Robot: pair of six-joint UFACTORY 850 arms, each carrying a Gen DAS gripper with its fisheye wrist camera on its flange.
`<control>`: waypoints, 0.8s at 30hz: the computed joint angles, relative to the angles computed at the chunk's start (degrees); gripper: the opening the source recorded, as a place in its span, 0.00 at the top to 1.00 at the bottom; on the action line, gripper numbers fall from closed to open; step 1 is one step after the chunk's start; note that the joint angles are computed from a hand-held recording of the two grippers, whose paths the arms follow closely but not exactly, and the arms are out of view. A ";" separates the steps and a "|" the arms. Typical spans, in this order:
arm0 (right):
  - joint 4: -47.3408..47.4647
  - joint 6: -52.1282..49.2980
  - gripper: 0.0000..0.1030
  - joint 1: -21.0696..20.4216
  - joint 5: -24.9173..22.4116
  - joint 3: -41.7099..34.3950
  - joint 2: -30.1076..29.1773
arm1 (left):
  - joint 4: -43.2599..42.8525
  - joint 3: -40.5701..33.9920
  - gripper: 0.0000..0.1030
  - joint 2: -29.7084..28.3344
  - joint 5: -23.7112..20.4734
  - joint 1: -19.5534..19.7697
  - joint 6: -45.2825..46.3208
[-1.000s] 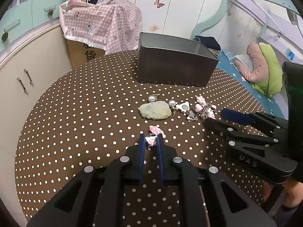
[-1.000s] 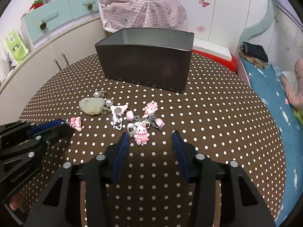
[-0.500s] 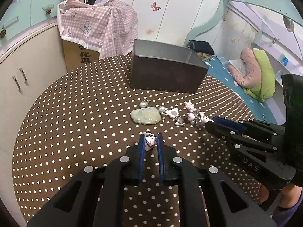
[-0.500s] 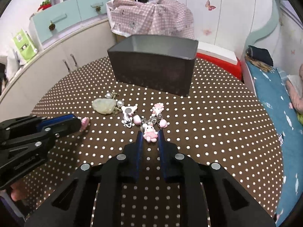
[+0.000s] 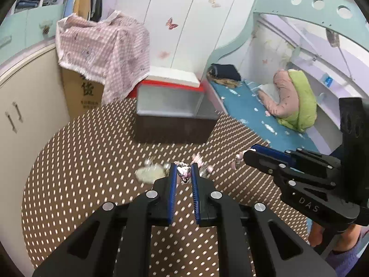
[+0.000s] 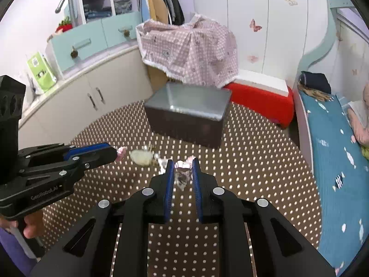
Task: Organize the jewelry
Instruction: 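Lower both held charms into the grey box and open both tools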
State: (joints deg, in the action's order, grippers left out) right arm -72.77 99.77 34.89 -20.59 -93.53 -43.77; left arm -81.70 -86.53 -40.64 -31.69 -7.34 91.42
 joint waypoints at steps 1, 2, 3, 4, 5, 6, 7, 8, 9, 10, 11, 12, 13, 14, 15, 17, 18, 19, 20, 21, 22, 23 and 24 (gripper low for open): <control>-0.18 0.05 0.84 -0.26 0.28 -0.10 0.24 | 0.50 -0.89 0.89 -0.23 -0.79 0.01 -0.63; -0.77 0.46 0.84 -0.55 0.46 -0.29 0.44 | 1.72 -2.39 0.89 -0.71 -1.76 -0.04 -2.00; -0.25 -0.22 0.84 -0.63 0.23 -0.86 0.37 | 2.68 -3.85 0.89 -1.20 -2.35 -0.14 -3.20; -0.10 -0.71 0.84 -0.87 0.01 -1.32 0.44 | 3.75 -5.48 0.89 -1.80 -2.89 -0.25 -4.36; -0.48 -0.55 0.84 -1.15 -0.07 -1.69 0.54 | 4.64 -7.01 0.89 -2.39 -3.35 -0.35 -5.37; -0.57 -0.64 0.84 -1.46 -0.08 -2.24 0.41 | 5.51 -8.37 0.89 -2.93 -3.67 -0.43 -6.53; 0.19 -1.74 0.84 -1.84 -0.19 -3.13 0.16 | 6.71 -9.79 0.89 -3.52 -3.97 -0.51 -7.92; 0.45 -2.19 0.84 -2.04 -0.23 -3.63 0.00 | 8.19 -12.12 0.89 -4.60 -4.49 -0.63 -9.85; 0.51 -2.48 0.84 -2.42 -0.06 -4.45 -0.28 | 9.69 -14.82 0.89 -5.93 -5.40 -0.70 -12.08; 1.51 -3.64 0.84 -2.79 0.25 -5.35 -0.69 | 10.69 -16.26 0.89 -6.69 -6.03 -0.63 -13.38; 3.14 -5.41 0.84 -3.14 0.46 -6.58 -1.35 | 12.55 -19.20 0.89 -8.17 -6.66 -0.77 -16.19; 4.71 -7.14 0.84 -3.58 0.57 -8.10 -2.20 | 13.40 -20.71 0.89 -8.95 -6.91 -0.85 -17.43; 6.40 -9.06 0.84 -3.96 0.62 -9.54 -3.00 | 15.09 -23.54 0.89 -10.45 -7.47 -1.03 -19.72; 8.06 -10.89 0.84 -4.28 0.72 -10.72 -3.73 | 16.01 -25.12 0.89 -11.29 -7.92 -1.09 -21.08; 9.61 -12.57 0.84 -4.61 0.84 -12.01 -4.55 | 17.44 -27.40 0.89 -12.58 -8.54 -1.18 -23.09; 13.89 -17.07 0.84 -5.19 0.65 -15.08 -6.45 | 20.80 -31.95 0.89 -15.23 -9.35 -1.50 -27.27; 16.86 -20.19 0.84 -5.56 0.64 -17.05 -7.74 | 22.85 -34.15 0.89 -16.52 -9.61 -1.73 -29.53; 18.59 -21.89 0.84 -5.81 0.75 -18.26 -8.60 | 24.77 -36.30 0.89 -17.81 -10.01 -1.93 -31.68; 22.10 -25.43 0.84 -6.20 0.57 -20.33 -9.93 | 27.07 -39.34 0.89 -19.70 -10.71 -2.12 -34.65; 24.71 -28.10 0.84 -6.41 0.19 -22.02 -11.06 | 29.26 -42.09 0.89 -21.43 -11.29 -2.27 -37.42; 26.00 -29.37 0.84 -6.48 -0.06 -23.12 -11.87 | 30.97 -44.52 0.89 -22.99 -11.93 -2.40 -39.50; 28.03 -31.34 0.84 -6.64 -0.36 -24.53 -12.84 | 32.69 -47.70 0.89 -25.03 -13.17 -2.50 -41.80; 31.09 -34.40 0.84 -6.86 -0.83 -26.31 -14.08 | 34.26 -50.54 0.89 -26.84 -14.32 -2.58 -44.02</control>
State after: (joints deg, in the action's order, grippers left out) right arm -41.68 65.36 28.03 -21.42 -119.83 -57.86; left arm -47.44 -137.07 -67.49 -46.01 -9.92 47.40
